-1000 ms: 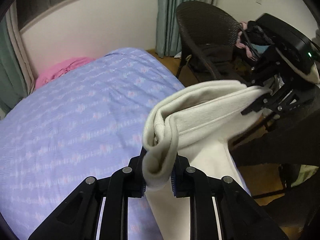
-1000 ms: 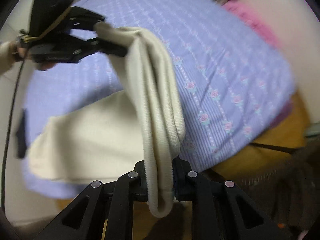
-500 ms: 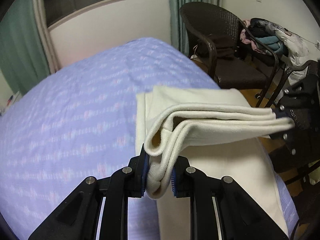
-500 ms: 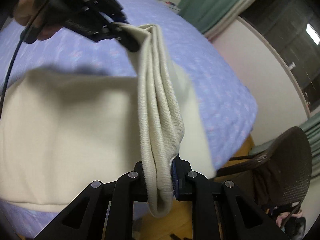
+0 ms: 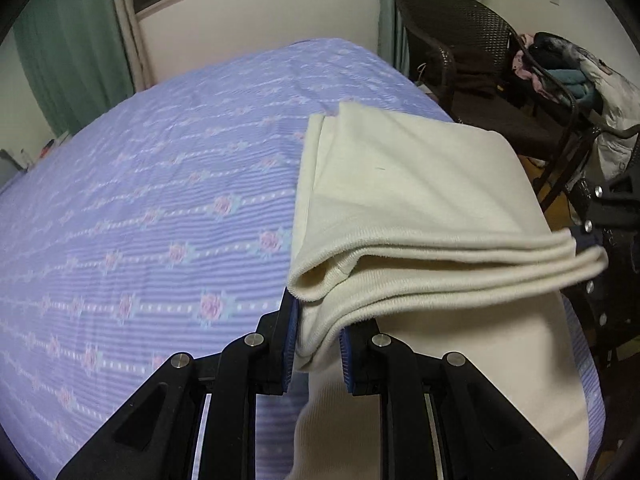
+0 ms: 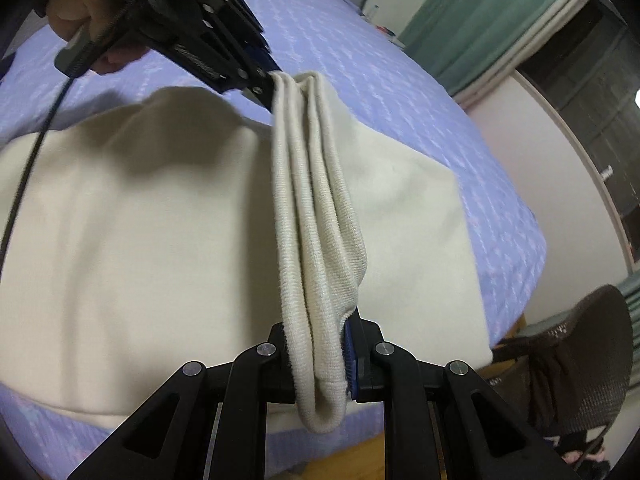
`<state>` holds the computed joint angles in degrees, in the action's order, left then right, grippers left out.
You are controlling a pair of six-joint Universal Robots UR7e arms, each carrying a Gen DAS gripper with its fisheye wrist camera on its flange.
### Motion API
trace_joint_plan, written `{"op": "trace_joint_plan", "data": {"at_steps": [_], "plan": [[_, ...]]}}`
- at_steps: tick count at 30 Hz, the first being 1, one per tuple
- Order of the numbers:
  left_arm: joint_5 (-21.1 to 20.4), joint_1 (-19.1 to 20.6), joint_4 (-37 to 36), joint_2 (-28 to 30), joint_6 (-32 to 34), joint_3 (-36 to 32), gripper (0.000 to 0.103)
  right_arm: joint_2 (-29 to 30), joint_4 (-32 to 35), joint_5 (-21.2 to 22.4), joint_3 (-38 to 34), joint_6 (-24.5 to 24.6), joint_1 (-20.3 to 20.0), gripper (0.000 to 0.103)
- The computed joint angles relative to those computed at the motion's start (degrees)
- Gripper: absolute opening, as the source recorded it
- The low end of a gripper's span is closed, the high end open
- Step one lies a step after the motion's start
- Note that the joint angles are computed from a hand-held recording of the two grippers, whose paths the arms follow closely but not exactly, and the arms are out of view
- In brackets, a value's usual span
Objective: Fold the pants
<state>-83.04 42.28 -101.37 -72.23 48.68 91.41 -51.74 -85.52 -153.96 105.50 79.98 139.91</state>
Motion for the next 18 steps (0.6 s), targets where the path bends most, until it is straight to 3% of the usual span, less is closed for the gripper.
{"op": "trace_joint_plan", "data": {"at_steps": [3,8,12,14,18], "plan": [[0.9,0.3,0.9,-0.9,-0.2,0.6,0.02,0.1,-5.2,0.3,2.1,-4.4,-0.7,0.017],[2.6,0.5,1.2,-2.9,-2.0,2.4,0.02,0.5,-7.6,-0.1,4.8,-8.1,-1.9,0.021],[3.4,0.5,3.2,-3.8,-5.1,1.4,0.02,1.2,-6.9,-1.3,4.5,-10.3,-0.9,0.044],[3.3,0.2,5.4,-4.6,-5.5,0.5,0.02,0.4,-6.9,-2.0,4.7,-10.1,0.2,0.044],[1.8,-0.6,8.7,-4.8,-5.9,-2.3,0.023,-2.3,-4.9,-1.8,4.8,-4.9,2.5,0.046]]}}
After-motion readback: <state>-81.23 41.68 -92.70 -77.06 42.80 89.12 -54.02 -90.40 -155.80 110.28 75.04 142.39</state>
